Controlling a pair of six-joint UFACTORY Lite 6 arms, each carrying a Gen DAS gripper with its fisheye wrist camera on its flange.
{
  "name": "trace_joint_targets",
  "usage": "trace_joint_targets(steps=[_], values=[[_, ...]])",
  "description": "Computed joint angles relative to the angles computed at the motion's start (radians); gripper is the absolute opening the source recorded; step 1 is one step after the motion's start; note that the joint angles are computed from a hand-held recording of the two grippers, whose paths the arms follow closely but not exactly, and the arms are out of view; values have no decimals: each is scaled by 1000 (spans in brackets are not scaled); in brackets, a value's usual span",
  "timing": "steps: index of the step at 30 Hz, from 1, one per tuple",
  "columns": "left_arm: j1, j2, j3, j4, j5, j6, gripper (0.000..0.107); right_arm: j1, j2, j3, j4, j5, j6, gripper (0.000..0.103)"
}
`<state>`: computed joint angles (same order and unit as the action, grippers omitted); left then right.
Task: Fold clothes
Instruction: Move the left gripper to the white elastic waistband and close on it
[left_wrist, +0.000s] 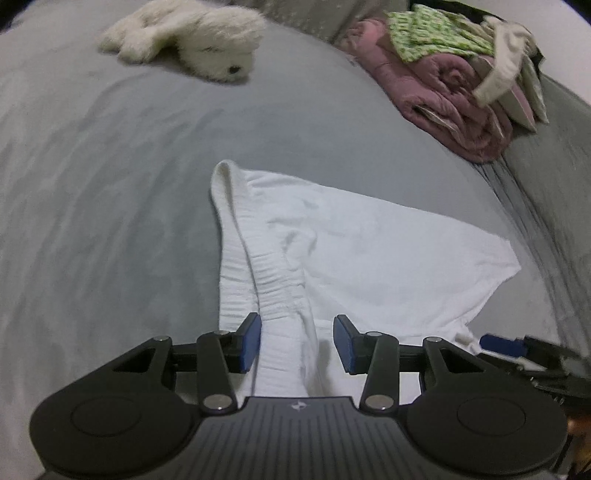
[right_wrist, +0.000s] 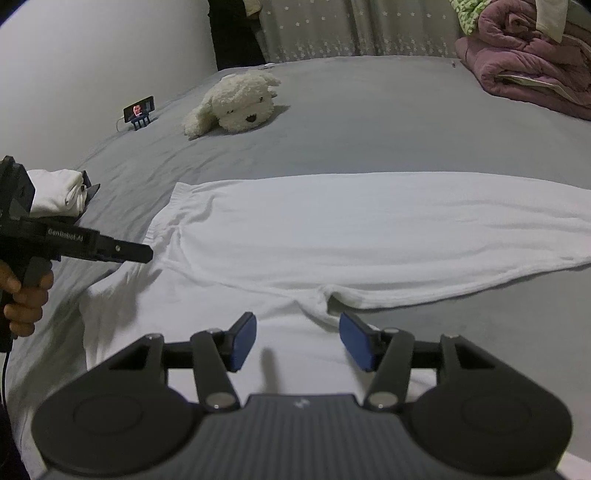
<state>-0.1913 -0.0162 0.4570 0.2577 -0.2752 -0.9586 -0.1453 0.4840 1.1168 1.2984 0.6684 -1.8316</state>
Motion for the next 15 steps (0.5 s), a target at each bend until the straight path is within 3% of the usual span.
trace_joint_targets(steps=[3, 9, 13, 15], values=[[-7, -50, -12, 104, 69, -105, 41, -4, -1, 2, -2, 7, 3, 52], [-17, -103, -53, 214, 82, -217, 41, -7, -13, -6, -5, 18, 1, 53], [41, -109, -90, 305, -14, -345, 35, -8, -21, -15, -1, 23, -6, 53], [80, -104, -106, 379, -78, -430, 26, -7, -24, -18, 0, 24, -6, 53]])
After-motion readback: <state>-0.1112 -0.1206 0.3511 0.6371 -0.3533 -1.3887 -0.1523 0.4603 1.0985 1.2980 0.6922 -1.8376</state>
